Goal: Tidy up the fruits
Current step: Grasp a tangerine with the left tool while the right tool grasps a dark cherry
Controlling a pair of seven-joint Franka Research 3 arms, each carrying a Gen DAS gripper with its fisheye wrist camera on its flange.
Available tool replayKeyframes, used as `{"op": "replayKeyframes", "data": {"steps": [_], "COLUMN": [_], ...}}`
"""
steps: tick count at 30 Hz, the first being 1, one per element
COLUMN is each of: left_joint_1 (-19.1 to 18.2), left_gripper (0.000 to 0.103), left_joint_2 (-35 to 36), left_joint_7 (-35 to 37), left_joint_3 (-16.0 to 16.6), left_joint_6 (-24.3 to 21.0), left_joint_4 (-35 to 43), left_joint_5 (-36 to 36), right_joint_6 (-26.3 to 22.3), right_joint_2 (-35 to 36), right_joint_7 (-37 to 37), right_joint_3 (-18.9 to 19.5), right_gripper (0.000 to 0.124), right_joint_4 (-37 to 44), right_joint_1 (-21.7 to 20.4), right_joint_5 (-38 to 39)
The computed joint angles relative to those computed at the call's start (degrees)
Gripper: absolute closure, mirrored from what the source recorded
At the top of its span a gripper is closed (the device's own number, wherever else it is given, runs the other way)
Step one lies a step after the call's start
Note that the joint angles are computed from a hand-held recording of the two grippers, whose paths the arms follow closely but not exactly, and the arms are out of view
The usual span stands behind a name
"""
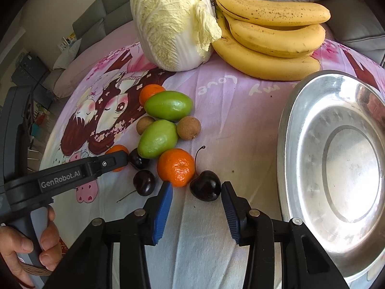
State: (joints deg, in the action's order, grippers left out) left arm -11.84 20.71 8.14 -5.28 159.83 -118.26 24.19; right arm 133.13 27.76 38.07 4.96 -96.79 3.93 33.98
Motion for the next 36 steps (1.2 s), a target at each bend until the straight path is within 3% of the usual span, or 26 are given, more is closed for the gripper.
{"op": "replayKeyframes", "data": {"steps": [8,15,36], "left_joint_1": [0.2,0.2,0.1], "left_gripper": [0.065,0.065,0.065], "left_joint_2": [-0.6,-1.2,-1.5], "left_joint_7": [0.4,0.2,0.1], "left_joint_3": [-0.3,-0.5,-0.6], "left_joint_6": [-0.9,-0.6,-1.4], "left_joint_4": [-0.4,-1.1,-1.3], "left_joint_5": [-0.4,-0.6,-0.4], "right_joint_6": [-0.8,1.5,3.6], "right_joint_2": [0.4,0.4,1.2], "right_joint_7": [0.2,-0.2,-1.6], "right_joint_3": [-0.3,-0.5,0.0], "right_gripper": [0.079,0.079,0.094], "right_joint_4": [0.6,0.0,0.2], "right_joint_1": [0.2,1.0,1.2], "right_joint_5": [-1.8,-3.6,-4.3]}}
